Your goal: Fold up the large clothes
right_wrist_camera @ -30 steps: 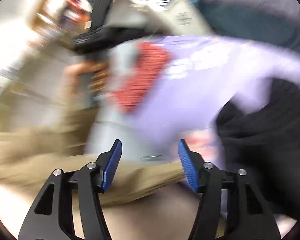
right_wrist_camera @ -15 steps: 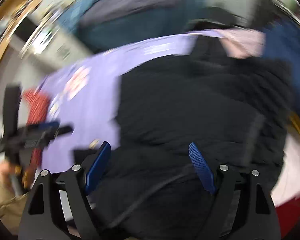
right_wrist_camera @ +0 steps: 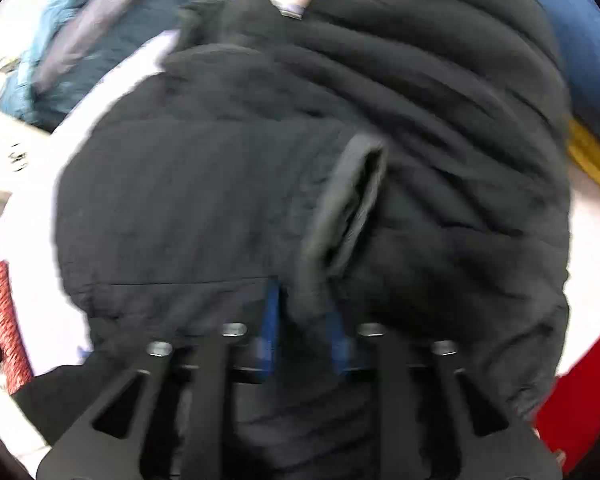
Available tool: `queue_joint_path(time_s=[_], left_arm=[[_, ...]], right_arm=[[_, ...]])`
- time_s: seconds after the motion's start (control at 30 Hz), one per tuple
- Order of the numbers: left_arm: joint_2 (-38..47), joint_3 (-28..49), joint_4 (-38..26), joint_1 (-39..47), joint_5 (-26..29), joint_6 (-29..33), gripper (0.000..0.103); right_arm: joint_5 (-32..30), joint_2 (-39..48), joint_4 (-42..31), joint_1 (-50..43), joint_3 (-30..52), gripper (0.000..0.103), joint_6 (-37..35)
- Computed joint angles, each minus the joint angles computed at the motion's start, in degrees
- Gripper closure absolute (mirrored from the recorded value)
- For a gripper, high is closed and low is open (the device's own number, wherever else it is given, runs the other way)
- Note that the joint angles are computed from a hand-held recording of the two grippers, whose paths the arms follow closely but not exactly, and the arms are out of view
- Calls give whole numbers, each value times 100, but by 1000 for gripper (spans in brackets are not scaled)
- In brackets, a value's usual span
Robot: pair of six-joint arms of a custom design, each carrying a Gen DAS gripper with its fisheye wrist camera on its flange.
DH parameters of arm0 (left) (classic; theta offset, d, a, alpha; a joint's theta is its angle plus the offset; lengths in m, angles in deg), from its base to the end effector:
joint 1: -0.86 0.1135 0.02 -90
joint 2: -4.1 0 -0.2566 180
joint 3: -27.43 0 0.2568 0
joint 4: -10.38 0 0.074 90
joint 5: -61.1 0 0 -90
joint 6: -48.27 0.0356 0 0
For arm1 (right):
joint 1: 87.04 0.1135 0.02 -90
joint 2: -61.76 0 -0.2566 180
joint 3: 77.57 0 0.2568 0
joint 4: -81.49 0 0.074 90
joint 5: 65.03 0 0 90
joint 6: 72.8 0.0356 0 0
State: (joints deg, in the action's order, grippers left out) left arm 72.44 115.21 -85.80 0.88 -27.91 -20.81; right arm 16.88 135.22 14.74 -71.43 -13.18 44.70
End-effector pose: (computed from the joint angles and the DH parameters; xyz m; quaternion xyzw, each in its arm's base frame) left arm 0.1926 -0.0005 0.3308 0.1811 0.9766 0.0125 0.1151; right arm 0.2176 0.0660 0.2131 0.0939 0.9855 0.1103 0.0888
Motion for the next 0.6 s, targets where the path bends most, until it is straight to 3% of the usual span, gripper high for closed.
queue_joint_path(time_s=[0.07, 0.17, 0.3, 0.47, 0.6], left_arm=[[-63, 48, -19, 328, 26, 166, 10], [-123, 184, -84, 916, 184, 453, 10], [-198, 452, -255, 1920, 563, 1000, 6], [-153, 610, -319, 3214, 791, 1745, 6], [20, 549, -217, 4157, 886, 2226, 6]], right_arm=[[-342, 262, 129, 701, 624, 98, 41], [-681, 865, 328, 1347, 1703, 99, 200], [-1929, 1776, 659, 1372, 3018, 99, 500], [-2640, 2669, 672, 1960, 4812, 98, 135], [-4198, 3771, 923, 2216, 6379, 98, 757]])
